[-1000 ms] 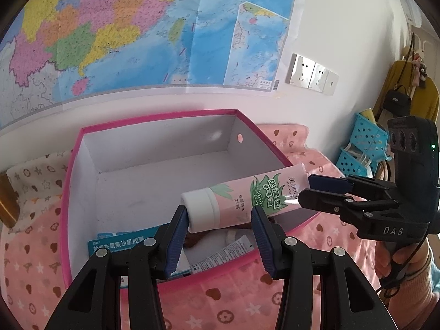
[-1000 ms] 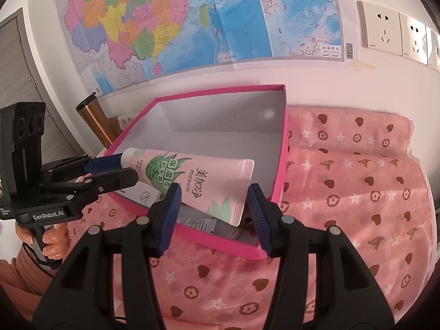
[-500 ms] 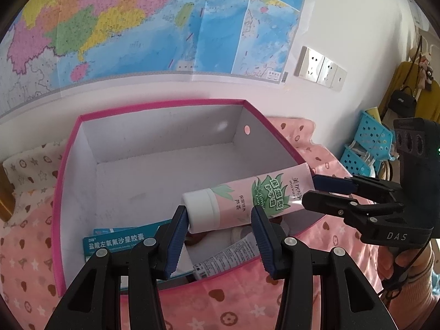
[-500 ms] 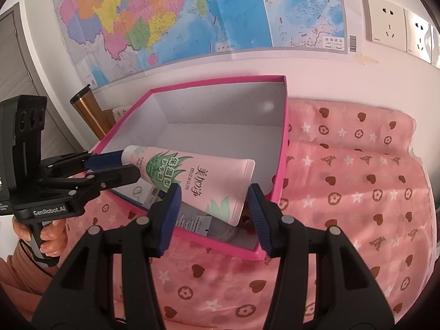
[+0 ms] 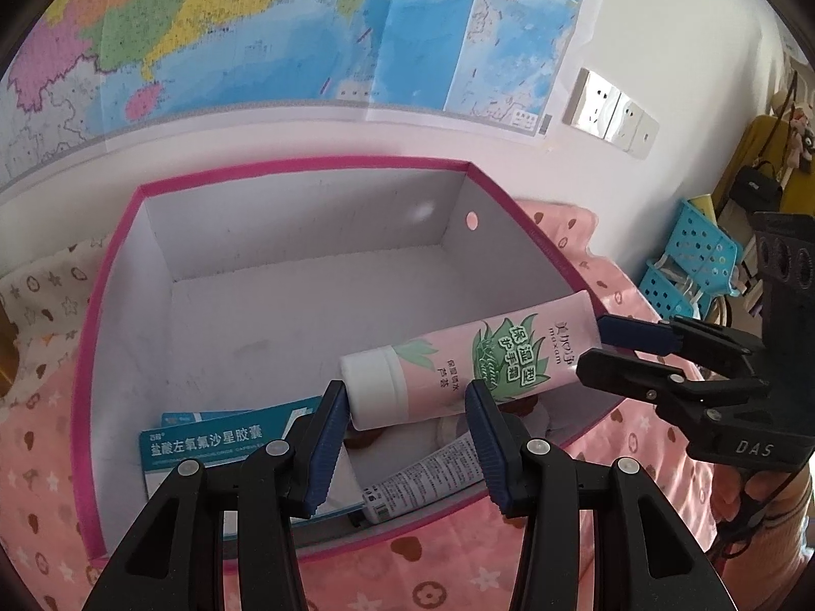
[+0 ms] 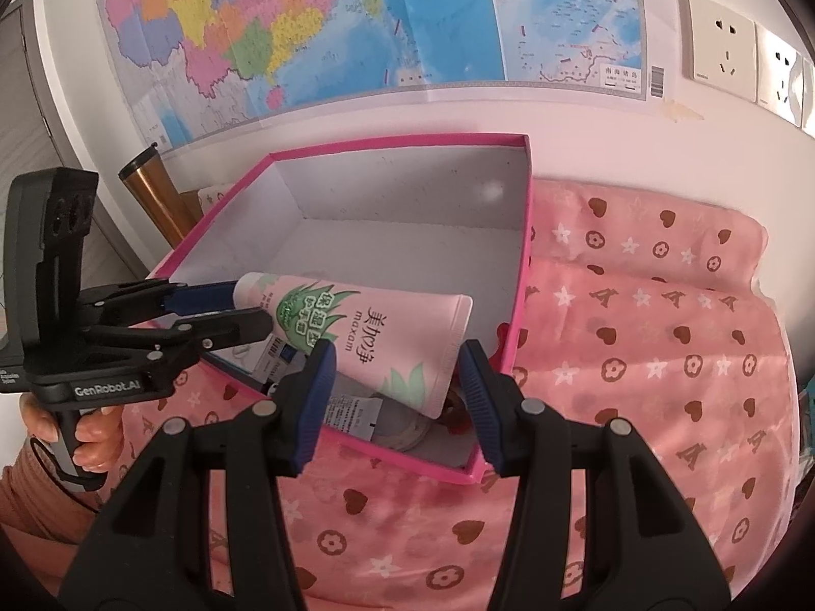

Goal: Organize rigid objects
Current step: 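Lower the pink tube into the magenta box and open the right gripper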

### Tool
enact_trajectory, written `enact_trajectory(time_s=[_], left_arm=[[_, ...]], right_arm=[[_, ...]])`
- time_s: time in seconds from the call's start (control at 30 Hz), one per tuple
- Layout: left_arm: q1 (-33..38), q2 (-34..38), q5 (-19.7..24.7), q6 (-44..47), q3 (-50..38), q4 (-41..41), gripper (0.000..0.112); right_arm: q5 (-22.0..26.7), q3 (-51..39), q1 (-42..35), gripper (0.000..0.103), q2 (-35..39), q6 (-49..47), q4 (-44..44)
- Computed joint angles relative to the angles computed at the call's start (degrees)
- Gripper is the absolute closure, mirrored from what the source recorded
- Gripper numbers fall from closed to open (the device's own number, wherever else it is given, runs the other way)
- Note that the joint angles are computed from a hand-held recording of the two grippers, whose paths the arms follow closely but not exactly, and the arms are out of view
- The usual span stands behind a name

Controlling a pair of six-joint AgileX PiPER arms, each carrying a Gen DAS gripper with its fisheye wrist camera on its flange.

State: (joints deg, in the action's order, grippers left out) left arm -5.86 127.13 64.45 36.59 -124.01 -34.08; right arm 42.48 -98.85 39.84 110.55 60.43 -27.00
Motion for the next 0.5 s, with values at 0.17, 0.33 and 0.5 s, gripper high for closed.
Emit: enact_trajectory(time_s=[0.17,0.33,0.5], left_arm=[[0.1,1.0,1.2,-0.8,-1.6,0.1,0.065],[0.0,2.1,2.4,-2.0,-3.5,0.8,0.065],[-0.1,3.3,3.5,-2.9,-5.3,1.4,0.065]], right_arm=[[2.0,-2.0,-0.1,0.05,0.9,-1.9,0.9],[4.4,-4.5,-0.2,0.049,2.1,-4.2,2.2],[6.8,-7.1,-0.1,0.048,3.4,-5.8,2.9]])
